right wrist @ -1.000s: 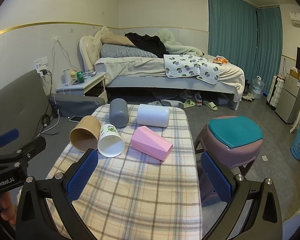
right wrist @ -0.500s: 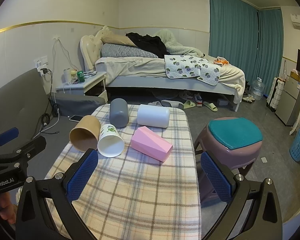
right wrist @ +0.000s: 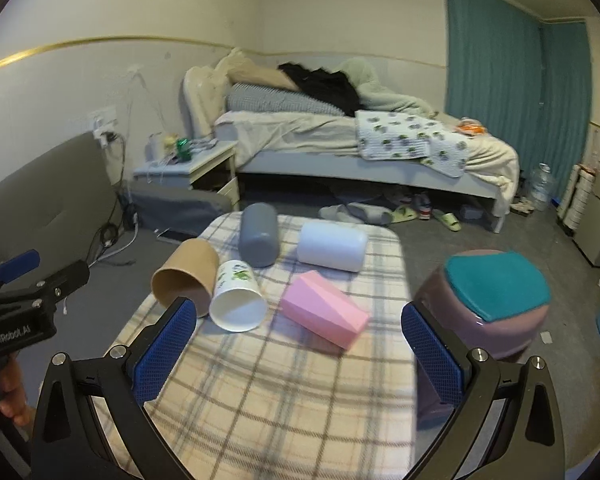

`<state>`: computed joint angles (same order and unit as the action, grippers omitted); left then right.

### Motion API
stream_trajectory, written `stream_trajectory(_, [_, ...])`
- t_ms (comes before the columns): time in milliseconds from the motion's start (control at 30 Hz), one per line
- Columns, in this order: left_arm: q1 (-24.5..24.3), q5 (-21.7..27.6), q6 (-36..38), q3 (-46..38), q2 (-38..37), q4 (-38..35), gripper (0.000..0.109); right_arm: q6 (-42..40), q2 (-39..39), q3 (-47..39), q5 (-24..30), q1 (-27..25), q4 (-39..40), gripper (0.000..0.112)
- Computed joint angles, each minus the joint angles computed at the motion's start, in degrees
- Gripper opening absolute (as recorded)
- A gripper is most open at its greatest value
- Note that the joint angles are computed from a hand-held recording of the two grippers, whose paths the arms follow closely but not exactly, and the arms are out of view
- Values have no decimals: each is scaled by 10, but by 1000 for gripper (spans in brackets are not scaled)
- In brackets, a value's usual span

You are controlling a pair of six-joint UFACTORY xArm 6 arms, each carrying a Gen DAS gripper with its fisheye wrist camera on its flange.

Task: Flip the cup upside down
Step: 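Reach the right tool to the white leaf-print cup and close on it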

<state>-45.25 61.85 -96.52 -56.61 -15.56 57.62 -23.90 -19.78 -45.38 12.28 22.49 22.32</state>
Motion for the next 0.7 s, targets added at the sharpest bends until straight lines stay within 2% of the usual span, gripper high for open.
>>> stream_trajectory(133, [41, -32, -2, 20, 4, -22, 103, -73, 79, -68, 42, 22, 51, 103])
stream_trajectory(267, [61, -47, 3, 30, 17, -37, 103, -109, 165, -131, 51, 49, 62, 103])
stream_trajectory(467, [81, -81, 12, 40, 31, -63, 103, -55, 284, -218, 71, 65, -45, 95])
stream_trajectory(633, [92, -101, 14, 49, 32, -82, 103, -25, 319, -233, 80, 67, -106, 91])
stream_trajectory(700, [93, -108, 17, 51, 31, -87, 103, 37, 328, -236, 76, 65, -182, 86])
